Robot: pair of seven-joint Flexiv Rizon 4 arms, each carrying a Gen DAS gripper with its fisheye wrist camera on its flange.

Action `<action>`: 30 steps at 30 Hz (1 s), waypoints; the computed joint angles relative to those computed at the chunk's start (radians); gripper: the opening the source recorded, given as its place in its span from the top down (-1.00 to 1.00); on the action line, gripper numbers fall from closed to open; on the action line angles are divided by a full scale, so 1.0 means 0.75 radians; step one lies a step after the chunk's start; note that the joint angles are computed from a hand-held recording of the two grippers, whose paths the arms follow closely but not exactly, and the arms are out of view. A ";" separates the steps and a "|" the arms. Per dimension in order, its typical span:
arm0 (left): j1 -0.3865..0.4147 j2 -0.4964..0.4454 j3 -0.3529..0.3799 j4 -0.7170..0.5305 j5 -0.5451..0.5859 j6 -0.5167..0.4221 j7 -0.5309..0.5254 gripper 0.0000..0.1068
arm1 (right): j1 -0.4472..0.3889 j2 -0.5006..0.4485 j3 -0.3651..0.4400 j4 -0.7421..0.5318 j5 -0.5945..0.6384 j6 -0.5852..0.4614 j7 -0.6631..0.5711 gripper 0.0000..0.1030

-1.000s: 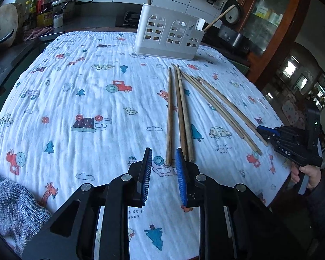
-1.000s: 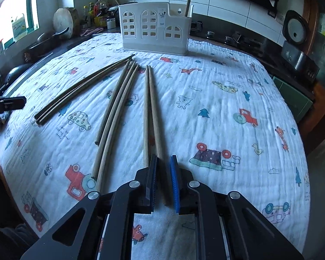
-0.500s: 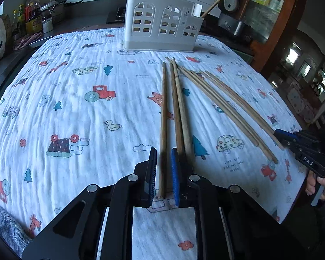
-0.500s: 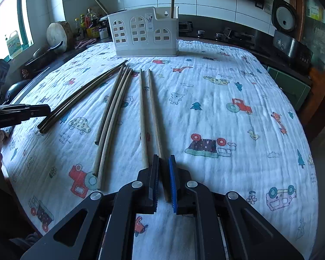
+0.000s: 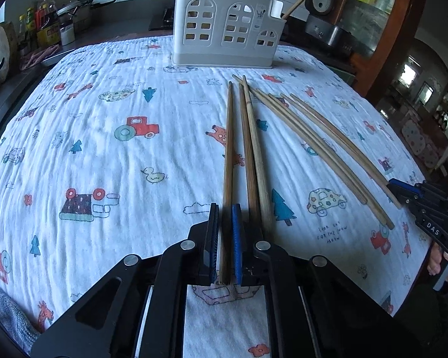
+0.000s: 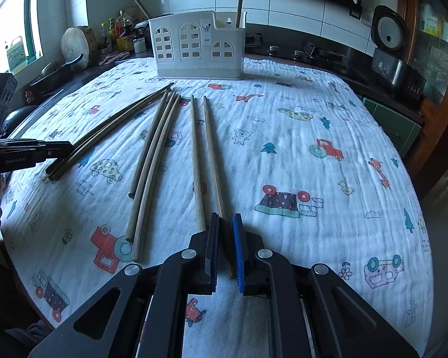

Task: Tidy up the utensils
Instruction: 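Close the left tool on another chopstick while the right tool grasps one too, then carry the left tool's chopstick into the holder while the right tool inserts its own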

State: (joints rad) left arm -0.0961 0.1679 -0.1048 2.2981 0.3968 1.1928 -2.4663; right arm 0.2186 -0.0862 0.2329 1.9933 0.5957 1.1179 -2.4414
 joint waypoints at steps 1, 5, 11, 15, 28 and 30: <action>-0.004 0.002 0.008 0.008 -0.020 0.011 0.004 0.89 | -0.001 0.001 -0.001 -0.003 0.002 -0.006 0.002 0.83; -0.003 0.035 0.018 0.035 -0.055 0.047 0.027 0.90 | -0.003 0.026 -0.001 -0.004 0.024 -0.019 -0.012 0.83; 0.043 0.145 -0.031 0.027 -0.019 0.006 -0.002 0.90 | 0.005 0.097 -0.025 -0.025 0.110 -0.041 -0.069 0.85; 0.085 0.221 -0.072 -0.010 0.018 -0.030 -0.002 0.90 | 0.027 0.143 -0.050 -0.060 0.174 -0.049 -0.109 0.86; 0.121 0.158 -0.002 -0.164 -0.104 0.002 0.259 0.90 | 0.095 0.074 -0.067 -0.355 0.122 -0.113 0.037 0.86; 0.116 0.136 0.019 -0.197 -0.146 0.004 0.323 0.90 | 0.095 0.050 -0.058 -0.413 0.081 -0.147 0.078 0.86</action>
State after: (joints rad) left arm -0.0095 0.2697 -0.0907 2.1507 0.2871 1.1960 -2.2244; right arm 0.2897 -0.0486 0.1894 1.6838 0.6567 1.0074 -2.3832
